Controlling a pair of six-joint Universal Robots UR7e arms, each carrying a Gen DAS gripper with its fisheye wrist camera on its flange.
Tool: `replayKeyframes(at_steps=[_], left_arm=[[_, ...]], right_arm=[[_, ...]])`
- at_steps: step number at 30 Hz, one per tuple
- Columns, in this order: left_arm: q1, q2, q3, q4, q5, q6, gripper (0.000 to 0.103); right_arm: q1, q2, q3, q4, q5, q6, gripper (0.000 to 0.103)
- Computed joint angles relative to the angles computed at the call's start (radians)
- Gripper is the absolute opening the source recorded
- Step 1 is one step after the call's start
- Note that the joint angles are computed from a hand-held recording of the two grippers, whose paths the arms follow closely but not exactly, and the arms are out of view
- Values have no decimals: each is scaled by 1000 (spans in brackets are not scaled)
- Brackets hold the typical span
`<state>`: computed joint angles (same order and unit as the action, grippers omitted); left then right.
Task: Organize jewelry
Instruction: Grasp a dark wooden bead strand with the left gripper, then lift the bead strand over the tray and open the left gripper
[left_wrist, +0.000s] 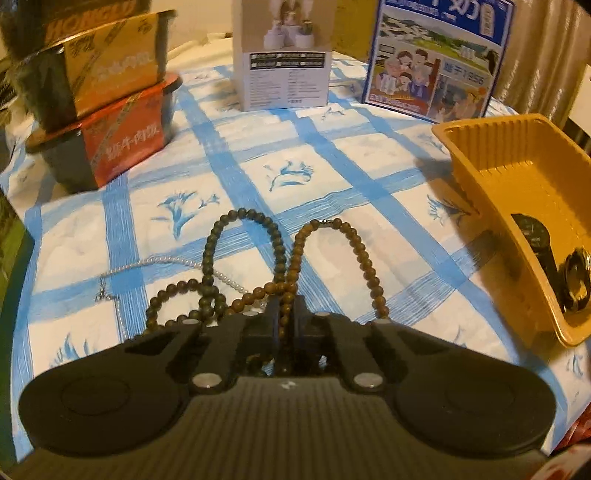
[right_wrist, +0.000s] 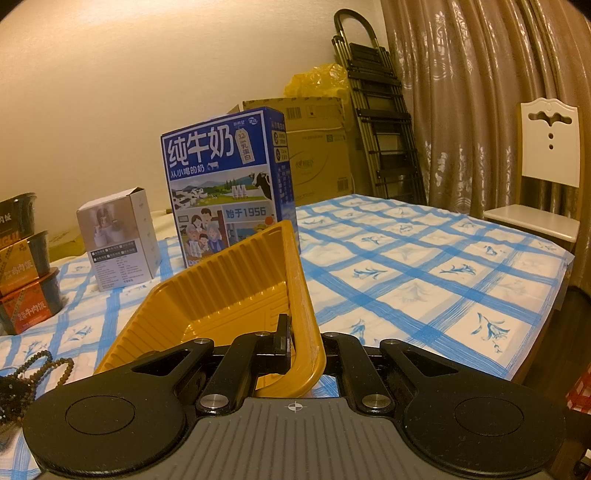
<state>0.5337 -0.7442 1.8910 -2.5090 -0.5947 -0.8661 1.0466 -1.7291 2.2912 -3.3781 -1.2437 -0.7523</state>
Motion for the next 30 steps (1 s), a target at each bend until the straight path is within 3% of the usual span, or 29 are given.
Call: replayKeyframes(at_steps=[8,15,30], left_arm=[[-47,-82,38,-115,23,41,6],[-114,-146,23,-275,54,173,6],[-173,-113,-117,-467,-16,413,6]], right_arm=[[1,1,1,-3,-1,0,6],[1,0,1,-2,-2,-1,6],[0,-1,0,1,2,-3,6]])
